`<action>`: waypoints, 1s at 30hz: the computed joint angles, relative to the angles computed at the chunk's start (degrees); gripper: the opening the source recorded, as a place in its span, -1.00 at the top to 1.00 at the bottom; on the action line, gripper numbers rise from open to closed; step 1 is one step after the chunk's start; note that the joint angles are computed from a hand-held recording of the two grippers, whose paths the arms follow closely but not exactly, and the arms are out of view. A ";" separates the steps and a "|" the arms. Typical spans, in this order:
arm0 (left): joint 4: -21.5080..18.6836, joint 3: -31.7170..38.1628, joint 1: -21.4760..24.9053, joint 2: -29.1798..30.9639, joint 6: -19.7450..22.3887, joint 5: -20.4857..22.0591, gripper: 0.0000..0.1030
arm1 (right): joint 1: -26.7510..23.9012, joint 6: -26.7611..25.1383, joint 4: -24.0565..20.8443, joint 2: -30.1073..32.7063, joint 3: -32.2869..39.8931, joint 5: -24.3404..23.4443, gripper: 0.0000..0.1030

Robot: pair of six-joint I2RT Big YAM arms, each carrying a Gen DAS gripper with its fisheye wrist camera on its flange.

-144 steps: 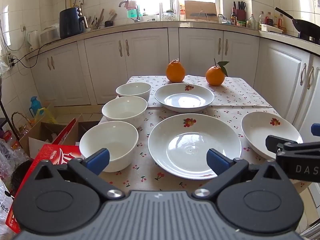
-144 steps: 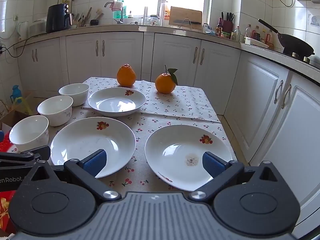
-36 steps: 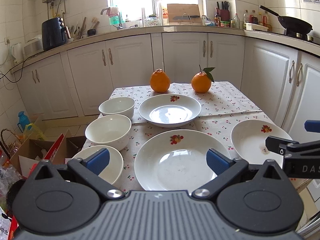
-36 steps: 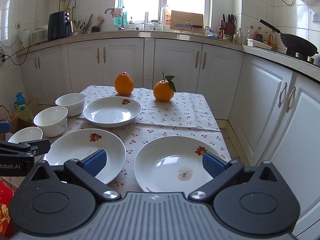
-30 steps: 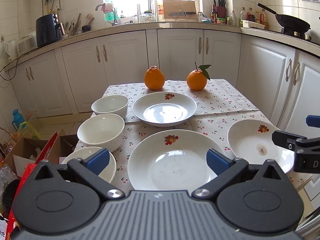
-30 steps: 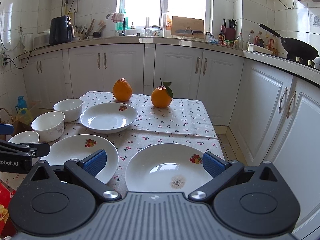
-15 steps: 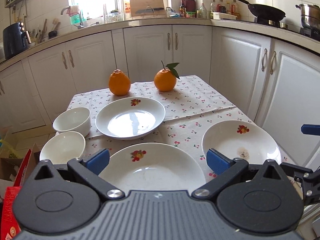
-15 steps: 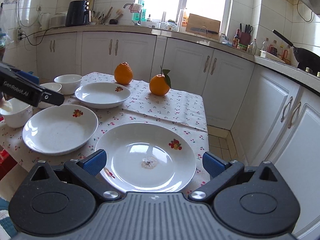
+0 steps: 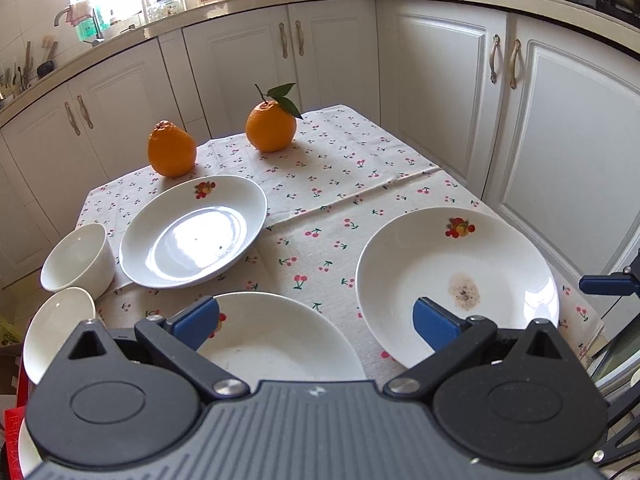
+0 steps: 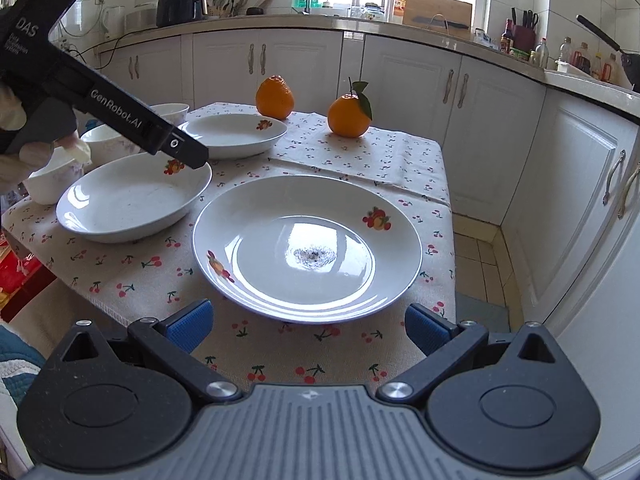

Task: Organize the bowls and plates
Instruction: 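Move the left gripper to the stained white plate and grasp its rim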

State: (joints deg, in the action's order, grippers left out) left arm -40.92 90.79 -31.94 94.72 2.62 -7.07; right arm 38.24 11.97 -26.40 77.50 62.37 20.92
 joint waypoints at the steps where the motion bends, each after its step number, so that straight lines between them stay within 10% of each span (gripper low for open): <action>1: -0.18 0.55 -0.06 0.49 0.04 0.33 -0.99 | -0.11 -0.32 0.22 -0.01 -0.26 -0.38 -1.00; 30: -22.97 30.30 0.88 22.64 3.53 16.85 -0.84 | -8.42 -8.49 4.92 2.58 -1.80 -17.50 -1.00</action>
State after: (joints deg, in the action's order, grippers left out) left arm -63.89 121.09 -31.06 117.36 6.15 9.78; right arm 29.82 3.48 -21.48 80.08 60.58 3.42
